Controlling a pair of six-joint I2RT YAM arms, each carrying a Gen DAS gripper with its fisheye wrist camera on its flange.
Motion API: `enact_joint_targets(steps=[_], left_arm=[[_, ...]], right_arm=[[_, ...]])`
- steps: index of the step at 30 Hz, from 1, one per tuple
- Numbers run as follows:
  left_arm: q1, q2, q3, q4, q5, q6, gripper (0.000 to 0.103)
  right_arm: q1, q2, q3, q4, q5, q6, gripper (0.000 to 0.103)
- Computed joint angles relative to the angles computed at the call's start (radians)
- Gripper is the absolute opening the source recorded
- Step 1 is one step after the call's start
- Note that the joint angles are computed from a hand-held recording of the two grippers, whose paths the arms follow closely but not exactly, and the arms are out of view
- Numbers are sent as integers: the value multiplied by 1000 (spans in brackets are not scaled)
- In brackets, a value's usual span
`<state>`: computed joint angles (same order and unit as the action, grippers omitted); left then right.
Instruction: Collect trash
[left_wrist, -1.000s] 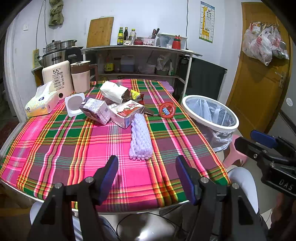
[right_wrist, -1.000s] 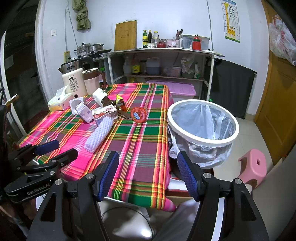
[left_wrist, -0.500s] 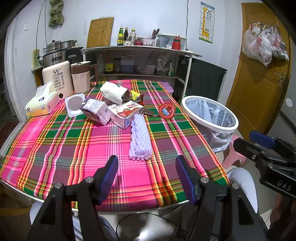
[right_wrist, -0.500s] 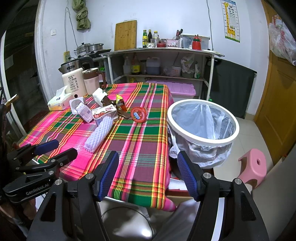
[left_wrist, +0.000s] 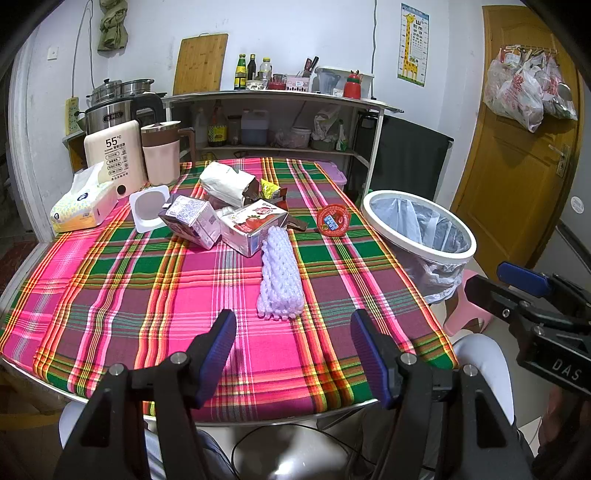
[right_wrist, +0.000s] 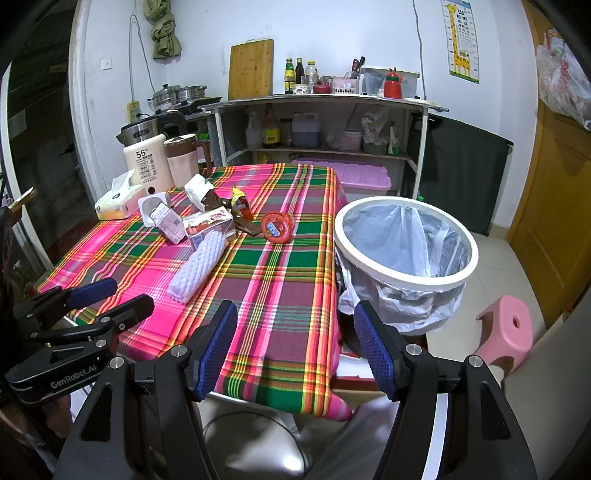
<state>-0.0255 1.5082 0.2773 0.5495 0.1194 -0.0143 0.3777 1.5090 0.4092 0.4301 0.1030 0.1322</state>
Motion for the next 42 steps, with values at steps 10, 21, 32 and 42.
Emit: enact_joint_targets(steps=[10, 21, 32, 42], left_arm=[[-2, -1, -1, 0, -1, -2, 66], [0, 1, 0, 0, 0, -1, 66], [12, -11, 0, -14, 14, 7, 66], [11, 90, 42, 43, 29, 1, 66]], right_arm=[[-8, 2, -2, 2, -9, -4, 66], [1, 23, 5, 13, -2, 1, 66], [0, 21, 10, 5, -3, 1, 66], [-1, 76, 37, 20, -16, 8, 66]])
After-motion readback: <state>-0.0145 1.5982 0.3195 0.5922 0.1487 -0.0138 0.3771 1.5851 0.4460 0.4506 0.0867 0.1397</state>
